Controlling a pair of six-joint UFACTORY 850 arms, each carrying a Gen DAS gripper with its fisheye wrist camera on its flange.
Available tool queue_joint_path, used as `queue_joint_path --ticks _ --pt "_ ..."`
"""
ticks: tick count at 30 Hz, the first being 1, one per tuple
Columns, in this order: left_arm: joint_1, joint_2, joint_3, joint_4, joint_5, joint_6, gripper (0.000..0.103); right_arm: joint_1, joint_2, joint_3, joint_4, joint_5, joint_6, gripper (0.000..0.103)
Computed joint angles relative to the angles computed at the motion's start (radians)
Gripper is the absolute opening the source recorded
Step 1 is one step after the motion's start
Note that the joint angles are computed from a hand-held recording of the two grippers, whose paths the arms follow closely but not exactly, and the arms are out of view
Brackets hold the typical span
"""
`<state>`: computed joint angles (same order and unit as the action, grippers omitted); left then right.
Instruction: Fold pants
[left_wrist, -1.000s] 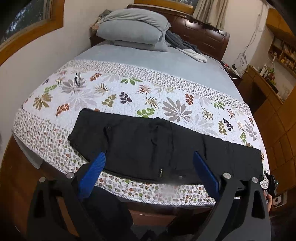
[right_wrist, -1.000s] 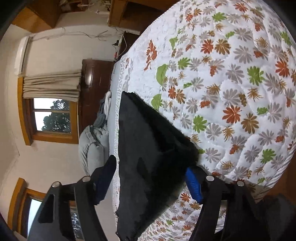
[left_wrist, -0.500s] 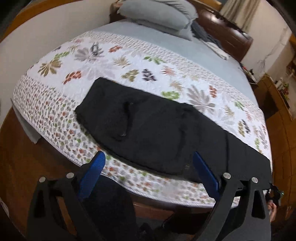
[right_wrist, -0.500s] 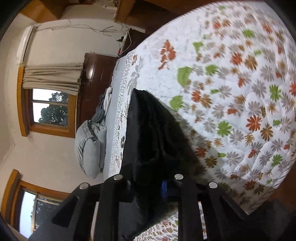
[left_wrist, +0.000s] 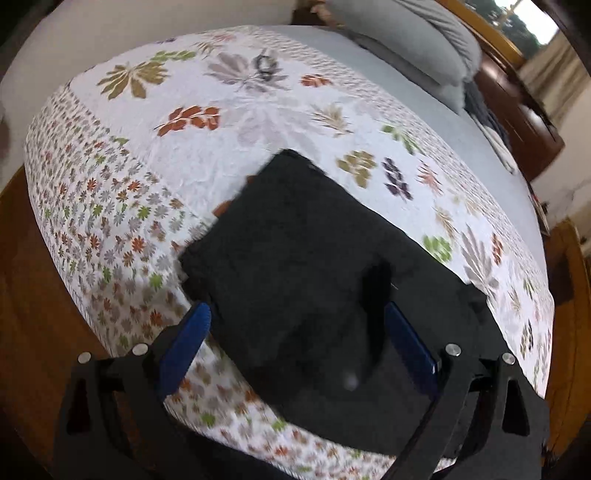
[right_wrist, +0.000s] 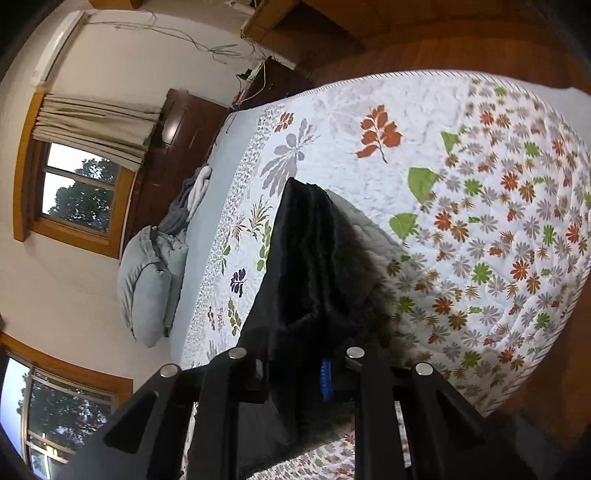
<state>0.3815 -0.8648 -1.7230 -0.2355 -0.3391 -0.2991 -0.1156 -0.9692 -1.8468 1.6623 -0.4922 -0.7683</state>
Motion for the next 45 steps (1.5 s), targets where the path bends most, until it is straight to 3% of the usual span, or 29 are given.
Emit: queue_joint_path --ticks 5,11,14,22,33,39,45 --pt "0.002 -0.044 -0.045 0.224 -0.009 -0.21 0.095 0.023 0.01 -0.034 -0.095 0.05 0.079 0.019" --pt "0.007 -0.071 -0.047 0.172 0.02 -0.196 0.095 0.05 0.022 -0.075 -0.253 0.099 0.199 0.019" --pt "-0.004 -0.073 -0.034 0.257 0.038 -0.263 0.096 0.063 0.036 -0.076 -0.3 0.117 0.219 0.019" --pt "0.013 -0.084 -0.031 0.08 0.033 -0.134 0.099 0.109 0.07 -0.098 -0.44 0.169 0.278 0.019" --pt "0.009 -0.087 -0.031 0.097 0.036 -0.149 0.099 0.154 0.095 -0.12 -0.552 0.202 0.323 0.019" --pt "0.007 -0.088 -0.033 0.122 0.035 -0.172 0.099 0.191 0.095 -0.167 -0.836 0.218 0.533 0.019" --pt "0.014 -0.084 -0.022 0.053 0.044 -0.108 0.099 0.226 0.083 -0.22 -1.136 0.203 0.765 0.018"
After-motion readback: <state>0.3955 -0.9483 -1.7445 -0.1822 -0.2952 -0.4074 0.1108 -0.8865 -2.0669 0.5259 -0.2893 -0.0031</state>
